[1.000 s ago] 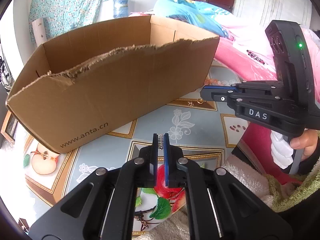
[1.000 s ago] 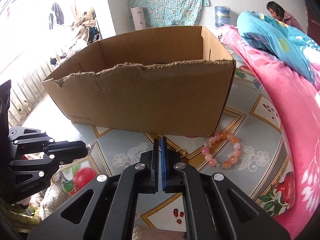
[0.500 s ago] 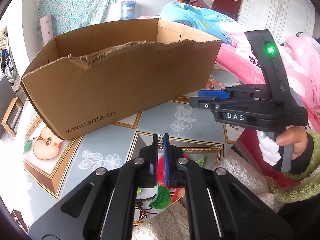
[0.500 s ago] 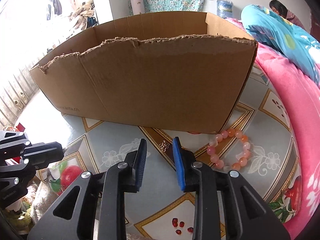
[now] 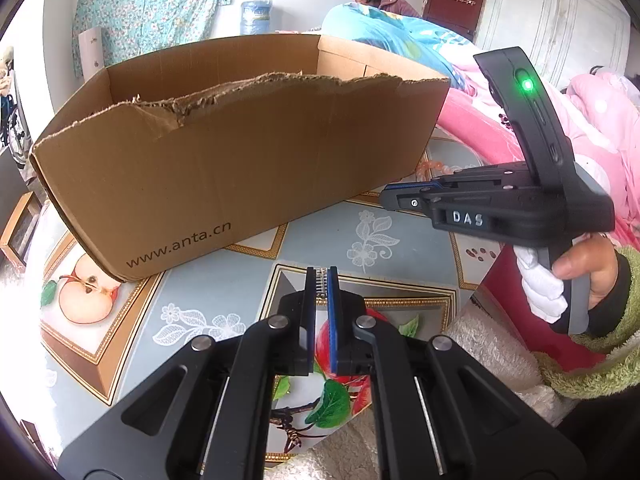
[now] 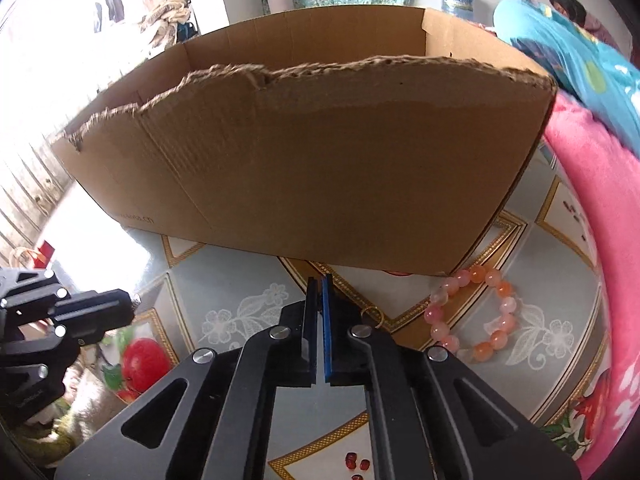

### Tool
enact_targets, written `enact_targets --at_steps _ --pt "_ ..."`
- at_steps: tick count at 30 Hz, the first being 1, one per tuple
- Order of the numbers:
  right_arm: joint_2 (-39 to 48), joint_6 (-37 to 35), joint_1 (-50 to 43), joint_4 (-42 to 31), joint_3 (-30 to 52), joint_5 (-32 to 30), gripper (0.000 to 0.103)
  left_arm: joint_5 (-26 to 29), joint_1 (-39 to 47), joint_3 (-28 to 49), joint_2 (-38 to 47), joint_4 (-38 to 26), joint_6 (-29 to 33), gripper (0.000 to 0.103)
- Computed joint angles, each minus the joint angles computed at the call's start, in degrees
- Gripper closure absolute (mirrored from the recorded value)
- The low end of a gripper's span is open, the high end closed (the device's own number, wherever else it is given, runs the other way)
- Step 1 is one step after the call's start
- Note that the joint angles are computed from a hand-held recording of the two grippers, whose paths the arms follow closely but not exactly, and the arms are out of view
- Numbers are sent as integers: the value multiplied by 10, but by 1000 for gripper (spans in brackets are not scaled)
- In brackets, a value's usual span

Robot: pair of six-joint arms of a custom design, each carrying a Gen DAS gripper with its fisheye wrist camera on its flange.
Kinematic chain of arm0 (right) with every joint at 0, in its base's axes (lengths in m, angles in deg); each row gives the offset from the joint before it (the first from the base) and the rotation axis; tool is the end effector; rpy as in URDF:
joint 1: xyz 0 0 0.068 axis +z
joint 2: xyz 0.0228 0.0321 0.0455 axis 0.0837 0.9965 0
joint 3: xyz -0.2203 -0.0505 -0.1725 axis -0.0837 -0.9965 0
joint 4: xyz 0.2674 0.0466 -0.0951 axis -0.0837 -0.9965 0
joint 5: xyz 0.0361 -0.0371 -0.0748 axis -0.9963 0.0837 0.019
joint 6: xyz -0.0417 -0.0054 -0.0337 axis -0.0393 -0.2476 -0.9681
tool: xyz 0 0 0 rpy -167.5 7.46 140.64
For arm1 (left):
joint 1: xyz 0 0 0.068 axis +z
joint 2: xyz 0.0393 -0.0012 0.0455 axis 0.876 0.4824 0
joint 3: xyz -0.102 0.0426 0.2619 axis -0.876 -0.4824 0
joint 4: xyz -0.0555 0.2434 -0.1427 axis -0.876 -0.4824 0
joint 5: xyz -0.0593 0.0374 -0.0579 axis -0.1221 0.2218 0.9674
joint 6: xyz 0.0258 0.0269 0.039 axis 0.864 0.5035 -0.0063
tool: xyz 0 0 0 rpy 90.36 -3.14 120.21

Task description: Organize jewelry

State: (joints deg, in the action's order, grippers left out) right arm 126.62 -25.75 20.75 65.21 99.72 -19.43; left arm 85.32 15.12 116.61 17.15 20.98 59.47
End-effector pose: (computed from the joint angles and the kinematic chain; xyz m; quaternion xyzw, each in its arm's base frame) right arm 0.2563 0.0765 0.0984 -0.0648 0.9447 0.1108 0.3018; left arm 0.1905 -0.1947 0.0986 0.2542 0.8875 -0.1653 0.3469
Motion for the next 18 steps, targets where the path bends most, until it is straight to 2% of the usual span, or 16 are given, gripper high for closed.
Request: enact_targets --at_steps 4,9,11,13,16,18 --pt "-41 20 -33 -1 -17 -57 102 -16 -12 -21 -26 5 -3 99" --pt "-131 28 -35 -32 -41 -63 102 -37 -30 -43 -67 4 -19 99" --pt "-167 26 -18 -46 -52 -38 102 -47 -38 -50 -81 3 -21 99" --pt "-157 10 -17 -64 -38 -46 102 -56 -46 -54 -93 -2 -23 99" --pt "-128 -28 -15 -89 -16 -34 92 -63 -53 -58 -107 -11 -23 99" --pt "-91 -51 -6 -85 -4 -14 80 -66 -54 -58 -110 -15 -23 99"
